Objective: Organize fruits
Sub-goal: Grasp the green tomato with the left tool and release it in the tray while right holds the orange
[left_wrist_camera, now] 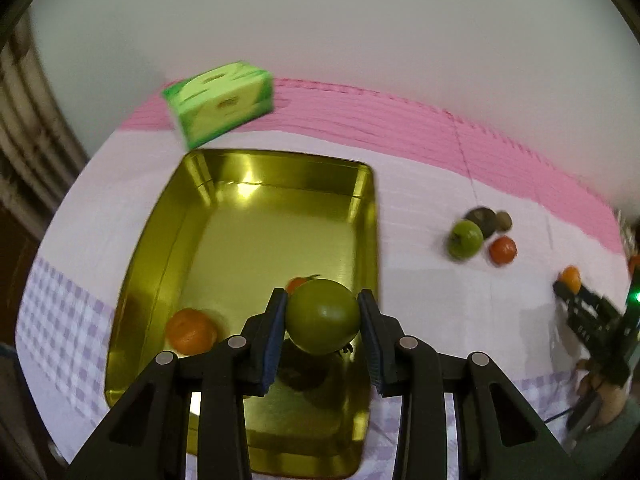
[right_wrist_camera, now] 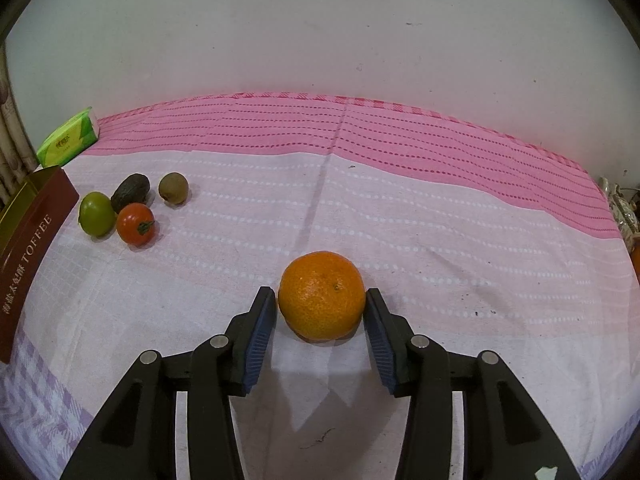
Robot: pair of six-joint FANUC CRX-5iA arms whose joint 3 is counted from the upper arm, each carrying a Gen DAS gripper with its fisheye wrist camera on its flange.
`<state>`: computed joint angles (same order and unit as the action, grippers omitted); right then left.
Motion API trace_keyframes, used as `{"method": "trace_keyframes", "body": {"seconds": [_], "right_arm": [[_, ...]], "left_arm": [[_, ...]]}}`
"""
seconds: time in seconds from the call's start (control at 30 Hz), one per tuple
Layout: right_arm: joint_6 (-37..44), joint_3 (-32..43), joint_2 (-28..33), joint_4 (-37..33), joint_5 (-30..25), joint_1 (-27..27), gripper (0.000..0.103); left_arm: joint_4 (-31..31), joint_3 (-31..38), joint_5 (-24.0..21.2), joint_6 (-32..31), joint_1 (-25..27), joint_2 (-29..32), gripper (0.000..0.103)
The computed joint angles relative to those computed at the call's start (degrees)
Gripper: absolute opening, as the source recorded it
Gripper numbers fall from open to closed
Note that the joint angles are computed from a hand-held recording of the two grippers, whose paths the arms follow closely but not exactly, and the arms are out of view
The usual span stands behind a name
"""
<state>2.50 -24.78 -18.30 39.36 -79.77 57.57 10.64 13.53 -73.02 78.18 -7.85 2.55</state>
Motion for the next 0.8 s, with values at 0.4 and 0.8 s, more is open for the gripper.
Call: {"method": "trace_keyframes", "body": {"seconds": [0.4,0.8], "right_arm": [[0.39,-0.06,0.08,0.06,0.16,-0.21,0.043],[0.4,0.12,0.27,0.12,0.0,-0.08,0.043]], "left_arm": [[-6.33,1.15,-0.5,2.52,3.04,1.55,0.037],[-9.15,3.22,-0.94,2.02,2.32,3.89,0.038]]}}
